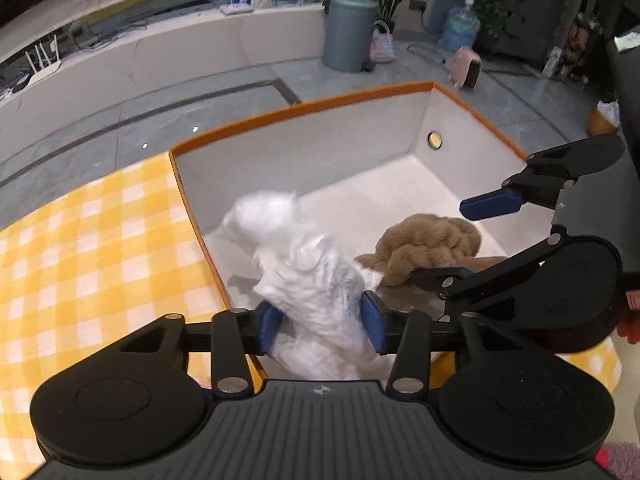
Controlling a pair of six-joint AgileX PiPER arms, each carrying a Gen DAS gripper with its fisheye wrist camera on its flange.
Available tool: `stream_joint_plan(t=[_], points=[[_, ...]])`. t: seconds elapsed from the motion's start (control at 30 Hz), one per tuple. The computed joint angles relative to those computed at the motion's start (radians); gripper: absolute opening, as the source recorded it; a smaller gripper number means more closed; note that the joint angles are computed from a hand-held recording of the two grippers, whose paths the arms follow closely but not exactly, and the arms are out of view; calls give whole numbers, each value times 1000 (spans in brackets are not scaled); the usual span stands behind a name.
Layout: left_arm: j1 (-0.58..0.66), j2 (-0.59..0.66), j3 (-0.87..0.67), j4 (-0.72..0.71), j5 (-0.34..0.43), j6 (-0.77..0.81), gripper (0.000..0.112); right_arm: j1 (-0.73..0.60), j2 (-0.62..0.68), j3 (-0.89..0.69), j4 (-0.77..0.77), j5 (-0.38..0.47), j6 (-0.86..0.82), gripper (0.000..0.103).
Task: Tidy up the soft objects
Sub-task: 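Open the left tool over the orange box while the right tool releases the plush knot, then withdraw both tools from the orange box back toward the table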
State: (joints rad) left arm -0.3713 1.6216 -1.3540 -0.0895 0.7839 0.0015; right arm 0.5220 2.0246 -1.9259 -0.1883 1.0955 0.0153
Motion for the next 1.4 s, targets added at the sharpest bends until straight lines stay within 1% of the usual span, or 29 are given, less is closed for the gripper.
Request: stream_joint_plan(t=[0.03, 0.07, 0.13, 0.2, 0.27, 0.33, 0.43, 0.5, 0.53, 0.6, 0.63, 0.67, 0.77, 0.83, 0.97, 1.07, 1.17, 1.27, 1.33, 1.4], points=[[-3, -12, 3, 20, 8, -18, 68, 1, -10, 6, -10, 1, 5, 70], [0, -21, 3, 10, 6, -3, 69, 3, -21, 11, -17, 3, 10, 73], [-2, -53, 16, 10, 4, 6, 77, 8, -45, 25, -42, 6, 29, 78], [-4, -86, 23, -2, 6, 17, 79, 10, -64, 24, -49, 19, 35, 79], [-1, -119, 28, -34, 15, 43, 79, 15, -84, 20, -54, 34, 39, 79], [-5, -163, 47, -40, 8, 48, 79, 26, -117, 42, -66, 30, 53, 79], [-25, -243, 99, -12, -26, 11, 79, 47, -183, 98, -99, 4, 99, 79], [-55, -243, 86, 18, -54, -30, 79, 69, -234, 153, -142, -24, 157, 79], [-60, -268, 107, 26, -69, -37, 79, 81, -262, 185, -161, -40, 187, 81], [-73, -320, 152, 57, -98, -67, 81, 103, -317, 245, -190, -67, 252, 87], [-84, -343, 166, 80, -101, -93, 82, 110, -340, 267, -194, -75, 273, 90], [-90, -361, 176, 94, -99, -111, 82, 119, -363, 293, -198, -81, 297, 91], [-90, -430, 217, 77, -89, -107, 82, 157, -429, 373, -223, -98, 359, 91], [-101, -478, 245, 104, -80, -134, 82, 194, -471, 427, -255, -109, 420, 91], [-114, -572, 297, 123, -52, -139, 82, 288, -564, 548, -337, -151, 609, 91], [-127, -652, 351, 154, -41, -176, 81, 391, -619, 641, -455, -178, 831, 92], [-106, -741, 414, 140, -32, -183, 81, 525, -652, 727, -614, -175, 1105, 96], [-58, -837, 482, 116, -24, -161, 81, 654, -650, 778, -730, -143, 1323, 96], [11, -906, 532, 66, -12, -107, 81, 737, -626, 792, -792, -99, 1438, 96], [125, -970, 576, -37, 11, -1, 81, 805, -591, 792, -836, -54, 1529, 96]])
